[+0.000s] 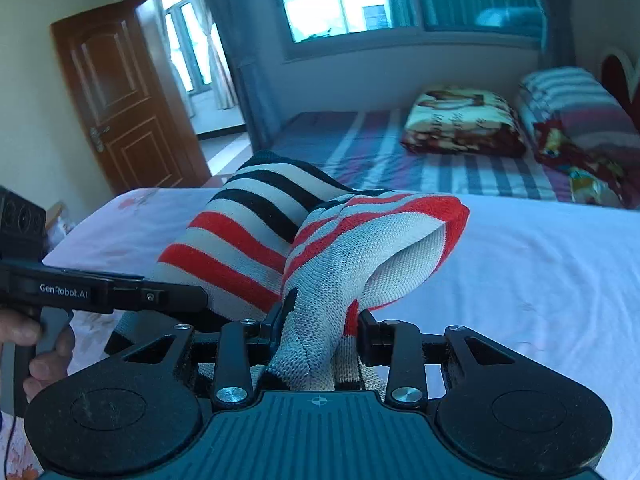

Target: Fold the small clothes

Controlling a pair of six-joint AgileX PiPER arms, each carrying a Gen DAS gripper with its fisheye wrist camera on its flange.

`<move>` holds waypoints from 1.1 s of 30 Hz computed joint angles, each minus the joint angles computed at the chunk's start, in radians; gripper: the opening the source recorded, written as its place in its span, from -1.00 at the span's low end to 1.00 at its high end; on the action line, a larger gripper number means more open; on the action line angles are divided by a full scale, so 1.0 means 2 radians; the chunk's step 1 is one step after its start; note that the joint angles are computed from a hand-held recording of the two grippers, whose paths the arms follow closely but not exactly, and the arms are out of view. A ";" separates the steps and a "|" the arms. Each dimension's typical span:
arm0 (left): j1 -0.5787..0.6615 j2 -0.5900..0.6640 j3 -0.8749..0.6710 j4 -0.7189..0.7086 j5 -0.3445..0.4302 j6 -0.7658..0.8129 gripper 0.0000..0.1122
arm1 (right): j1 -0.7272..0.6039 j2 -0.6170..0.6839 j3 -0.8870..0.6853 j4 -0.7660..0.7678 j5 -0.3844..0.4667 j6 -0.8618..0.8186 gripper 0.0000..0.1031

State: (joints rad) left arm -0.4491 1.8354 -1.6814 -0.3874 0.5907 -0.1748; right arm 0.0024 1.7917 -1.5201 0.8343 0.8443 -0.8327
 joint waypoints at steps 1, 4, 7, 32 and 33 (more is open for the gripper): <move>0.011 -0.023 0.025 -0.007 0.002 0.012 -0.09 | 0.025 -0.012 0.019 -0.002 -0.019 0.009 -0.32; 0.055 -0.083 0.091 -0.051 0.027 0.075 -0.08 | 0.092 -0.034 0.068 0.005 -0.077 0.031 -0.32; 0.100 -0.136 0.149 -0.072 0.052 0.121 -0.09 | 0.151 -0.036 0.099 0.019 -0.121 0.060 -0.32; 0.280 -0.301 0.363 -0.173 0.063 0.307 -0.28 | 0.211 -0.072 0.215 0.093 -0.252 0.089 -0.30; 0.276 -0.303 0.354 -0.167 0.065 0.308 -0.34 | 0.217 -0.069 0.200 0.062 -0.243 0.109 -0.48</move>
State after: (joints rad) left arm 0.1035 1.2293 -0.9727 -0.7211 0.7208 0.4413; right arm 0.4356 1.6538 -1.1200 0.9576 0.3577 -0.6153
